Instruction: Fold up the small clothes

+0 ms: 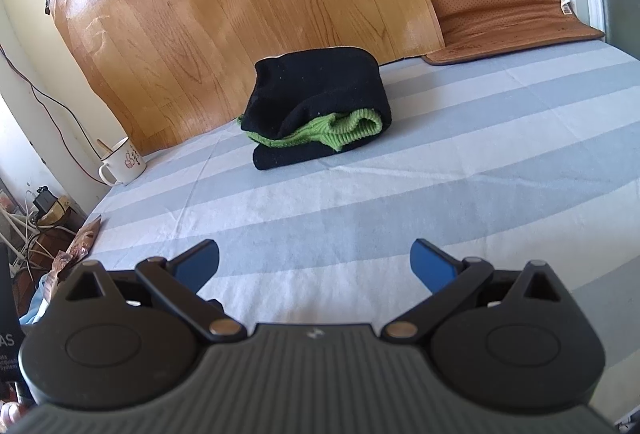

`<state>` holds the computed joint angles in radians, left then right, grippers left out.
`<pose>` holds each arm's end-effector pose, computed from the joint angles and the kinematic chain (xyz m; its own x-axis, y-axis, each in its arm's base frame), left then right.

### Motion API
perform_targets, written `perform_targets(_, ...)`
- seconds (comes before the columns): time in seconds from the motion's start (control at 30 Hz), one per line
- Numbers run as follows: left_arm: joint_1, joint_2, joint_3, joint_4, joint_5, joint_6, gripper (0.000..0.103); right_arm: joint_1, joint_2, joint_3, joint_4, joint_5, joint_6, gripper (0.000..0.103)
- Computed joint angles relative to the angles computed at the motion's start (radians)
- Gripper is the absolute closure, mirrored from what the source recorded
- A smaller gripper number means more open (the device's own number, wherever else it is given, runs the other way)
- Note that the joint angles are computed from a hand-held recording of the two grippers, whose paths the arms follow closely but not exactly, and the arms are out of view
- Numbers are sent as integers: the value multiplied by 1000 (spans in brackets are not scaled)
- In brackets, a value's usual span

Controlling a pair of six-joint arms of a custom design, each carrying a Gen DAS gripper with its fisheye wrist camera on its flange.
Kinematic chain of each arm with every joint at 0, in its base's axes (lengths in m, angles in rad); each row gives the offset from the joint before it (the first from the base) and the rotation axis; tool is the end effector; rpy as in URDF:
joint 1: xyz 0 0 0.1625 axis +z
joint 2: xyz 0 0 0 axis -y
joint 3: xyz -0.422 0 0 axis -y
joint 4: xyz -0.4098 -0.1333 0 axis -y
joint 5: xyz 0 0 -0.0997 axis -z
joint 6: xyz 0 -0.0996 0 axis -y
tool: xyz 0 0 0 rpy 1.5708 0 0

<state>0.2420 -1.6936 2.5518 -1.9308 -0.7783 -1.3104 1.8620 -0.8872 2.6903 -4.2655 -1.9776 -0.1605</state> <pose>-0.2136 -0.2631 0.1622 -0.7824 -0.0069 -0.6228 0.3762 0.7916 -0.4814 0.1778 -0.2661 0.1110 -0.9269 -0.0653 0.3697 -0.3327 0.5990 -0.7284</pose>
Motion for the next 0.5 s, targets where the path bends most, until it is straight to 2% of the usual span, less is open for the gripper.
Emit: perform_targets(0.5,8,-3,2,-3,4,15,0,-3,0,-3,-1,3,-4,0)
